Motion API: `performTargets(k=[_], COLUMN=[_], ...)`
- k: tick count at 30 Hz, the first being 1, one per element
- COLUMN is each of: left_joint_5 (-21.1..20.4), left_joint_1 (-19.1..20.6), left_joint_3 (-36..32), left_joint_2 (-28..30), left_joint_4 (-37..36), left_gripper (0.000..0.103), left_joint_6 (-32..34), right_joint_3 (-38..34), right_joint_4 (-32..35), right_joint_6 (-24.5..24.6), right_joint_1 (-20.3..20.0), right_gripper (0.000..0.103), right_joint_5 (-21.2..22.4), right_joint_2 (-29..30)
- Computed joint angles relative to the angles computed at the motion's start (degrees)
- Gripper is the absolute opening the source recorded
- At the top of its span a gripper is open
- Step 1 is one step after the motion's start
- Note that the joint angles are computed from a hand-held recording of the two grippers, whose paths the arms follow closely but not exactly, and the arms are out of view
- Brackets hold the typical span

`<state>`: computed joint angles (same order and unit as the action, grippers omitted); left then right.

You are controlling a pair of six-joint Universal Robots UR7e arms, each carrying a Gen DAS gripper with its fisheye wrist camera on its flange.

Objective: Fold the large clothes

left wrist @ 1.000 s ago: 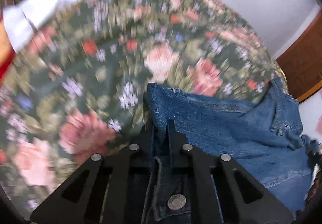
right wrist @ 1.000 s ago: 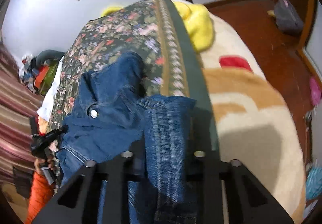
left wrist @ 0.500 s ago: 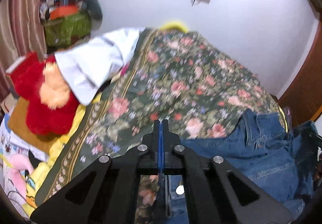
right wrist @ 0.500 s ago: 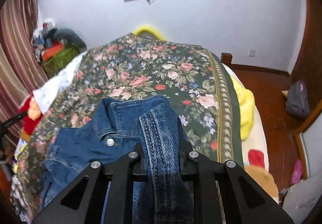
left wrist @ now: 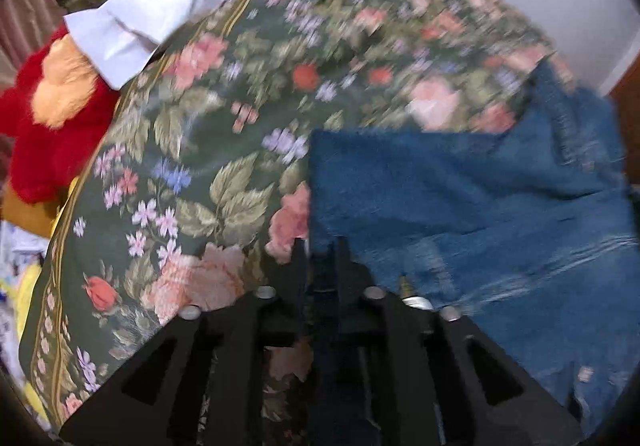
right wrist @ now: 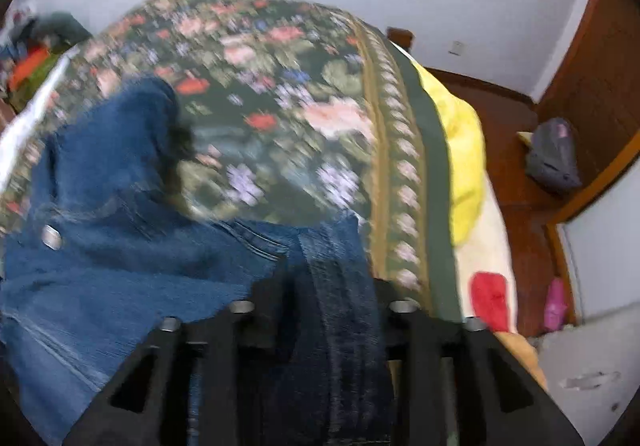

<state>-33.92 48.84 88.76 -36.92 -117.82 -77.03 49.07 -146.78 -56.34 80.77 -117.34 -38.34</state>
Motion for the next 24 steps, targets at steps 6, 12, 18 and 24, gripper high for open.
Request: performTargets(k=[6,12,18,24], left_joint_5=[-1.0,0.01,4.24,9.8], left_joint_1=[-1.01,-6.23,-14.28,-21.76], left_joint_3=[1.5,0.78,-0.35,-1.21], left_joint_2=[-1.16,-2.93,-4.1,-3.94], left_joint_4=[0.33,10.44,18.65,22.49], left_gripper=[0.029,0.029,0.032,0.069], left_joint_6=[-3.58,-7.53,-10.84,-12.39], right_joint_3=[5.87,15.4,26.54,34.62], right_joint_4=[-6.47,0.69,1.98,5.49], right_joint_6=[-4.54,-0.42,-2.2,-4.45], right_joint_1=[-0.24,0.03,0.56,-0.15], right_gripper=[0.092,0.092,0.092,0.092], right_joint_5=[-0.12,6.03,15.36,25.11], right_joint_2=[-4.13,-15.63,-28.48,-39.78])
